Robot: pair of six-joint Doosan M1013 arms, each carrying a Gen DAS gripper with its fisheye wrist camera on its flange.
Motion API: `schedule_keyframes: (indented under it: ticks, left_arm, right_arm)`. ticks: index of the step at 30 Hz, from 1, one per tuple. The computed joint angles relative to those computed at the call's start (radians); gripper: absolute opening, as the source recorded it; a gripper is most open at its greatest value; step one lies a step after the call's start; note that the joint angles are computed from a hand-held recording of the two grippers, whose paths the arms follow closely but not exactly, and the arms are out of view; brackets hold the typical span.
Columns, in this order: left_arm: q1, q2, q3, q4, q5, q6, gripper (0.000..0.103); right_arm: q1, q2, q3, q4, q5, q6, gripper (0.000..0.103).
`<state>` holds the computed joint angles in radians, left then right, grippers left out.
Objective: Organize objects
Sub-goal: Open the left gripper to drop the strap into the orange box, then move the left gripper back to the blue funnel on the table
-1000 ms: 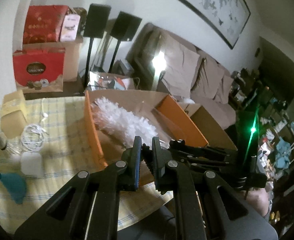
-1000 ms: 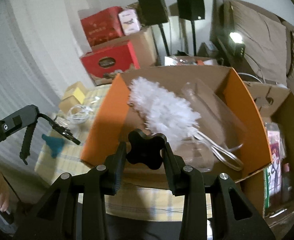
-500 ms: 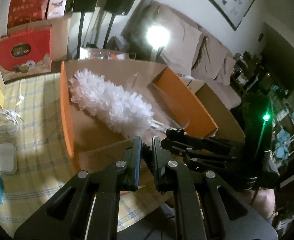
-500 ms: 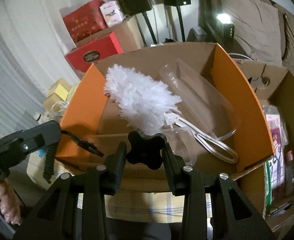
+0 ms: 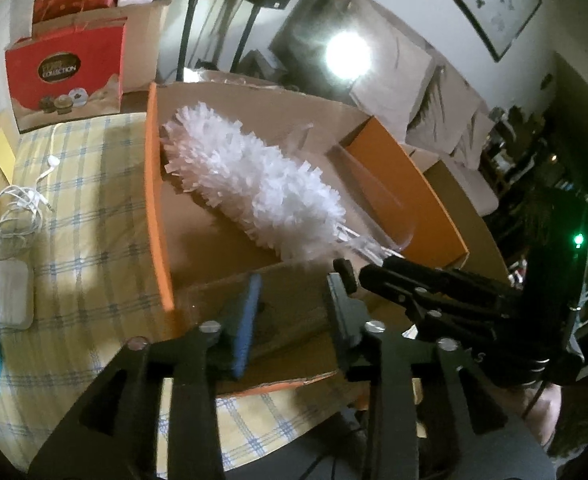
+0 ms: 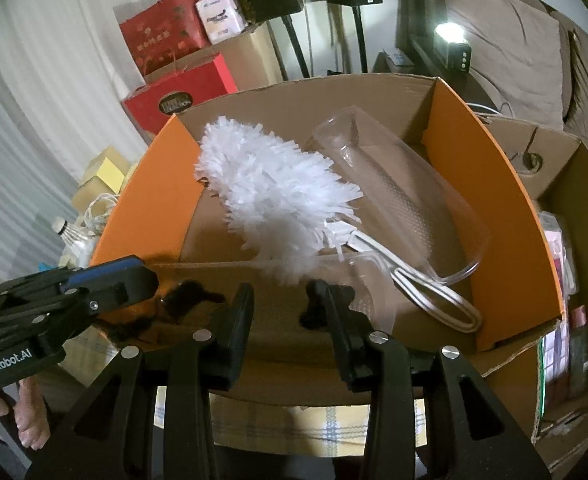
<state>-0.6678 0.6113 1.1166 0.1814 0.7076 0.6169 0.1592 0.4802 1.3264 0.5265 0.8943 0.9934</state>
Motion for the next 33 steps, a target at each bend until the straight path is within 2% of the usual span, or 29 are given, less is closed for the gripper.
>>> schedule_keyframes:
  ticks: [4, 11, 15, 19, 28, 33]
  left_arm:
    - [0.0, -0.023, 0.027, 0.024, -0.022, -0.031, 0.037]
    - [-0.014, -0.069, 0.072, 0.162, -0.031, -0.146, 0.062]
    - [-0.031, -0.095, 0.097, 0.299, 0.011, -0.249, 0.074]
    - [-0.037, -0.117, 0.126, 0.363, 0.05, -0.3, 0.075]
    - [-0.049, -0.174, 0.206, 0.462, 0.134, -0.395, 0.075]
    - [-0.045, -0.205, 0.254, 0.479, 0.152, -0.439, 0.075]
  right_arm:
    - [-0.007, -0.01, 0.008, 0.024, -0.009, -0.003, 0.039]
    - [-0.006, -0.033, 0.025, 0.045, -0.025, -0.027, 0.042]
    - [-0.004, -0.047, 0.035, 0.076, -0.041, -0.041, 0.06]
    - [0.002, -0.059, 0.043, 0.096, -0.047, -0.054, 0.07]
    - [0.033, -0.082, 0.062, 0.109, -0.061, -0.101, 0.073]
    - [0.061, -0.086, 0.067, 0.12, -0.063, -0.127, 0.076]
